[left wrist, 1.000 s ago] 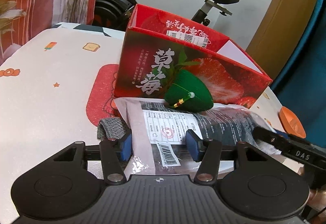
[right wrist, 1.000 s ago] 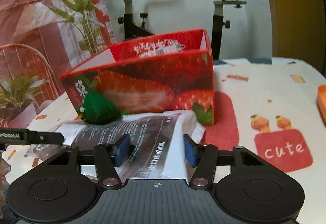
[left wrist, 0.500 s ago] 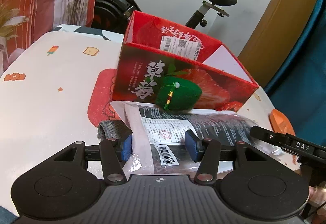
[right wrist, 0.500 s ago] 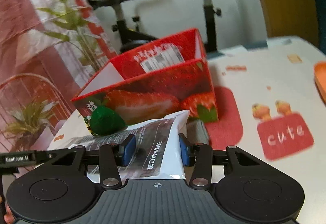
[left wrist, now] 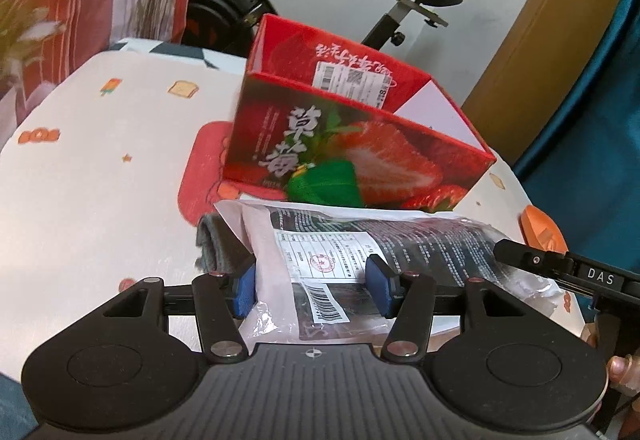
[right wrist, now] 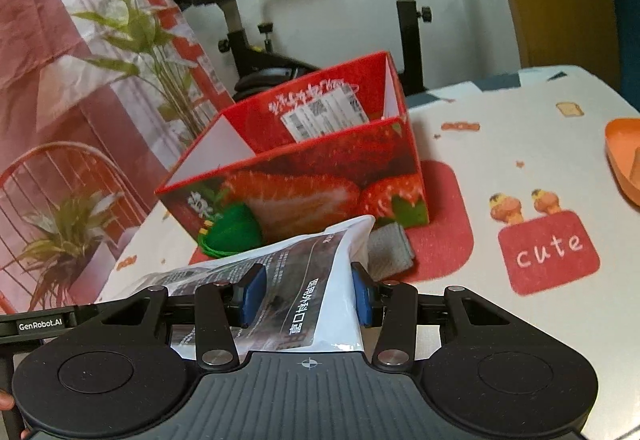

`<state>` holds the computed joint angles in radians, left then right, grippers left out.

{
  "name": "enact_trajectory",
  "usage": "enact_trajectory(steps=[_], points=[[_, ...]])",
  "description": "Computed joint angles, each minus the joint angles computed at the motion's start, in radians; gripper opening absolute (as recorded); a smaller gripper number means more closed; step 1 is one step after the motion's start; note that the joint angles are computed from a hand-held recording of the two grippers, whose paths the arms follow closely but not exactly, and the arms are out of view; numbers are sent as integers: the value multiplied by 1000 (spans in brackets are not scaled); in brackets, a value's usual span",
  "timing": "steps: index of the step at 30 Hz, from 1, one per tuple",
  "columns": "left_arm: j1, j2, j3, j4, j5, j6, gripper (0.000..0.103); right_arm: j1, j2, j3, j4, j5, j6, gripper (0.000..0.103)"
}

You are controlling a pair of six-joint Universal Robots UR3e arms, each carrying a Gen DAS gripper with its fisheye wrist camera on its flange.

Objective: Organize soft objects
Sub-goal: 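Lift the sheet-mask bag with both grippers over the red box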

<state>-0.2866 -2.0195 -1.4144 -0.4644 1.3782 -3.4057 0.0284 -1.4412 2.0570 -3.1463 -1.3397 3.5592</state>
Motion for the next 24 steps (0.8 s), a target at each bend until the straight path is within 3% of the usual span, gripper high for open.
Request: enact_trajectory(steps=[7, 24], points=[[3, 55, -64, 73, 16, -8, 58, 17, -30, -3, -1, 5, -17, 42], [-17, 38, 11, 103, 21, 41, 59, -4, -92, -1, -27, 4, -27, 42]])
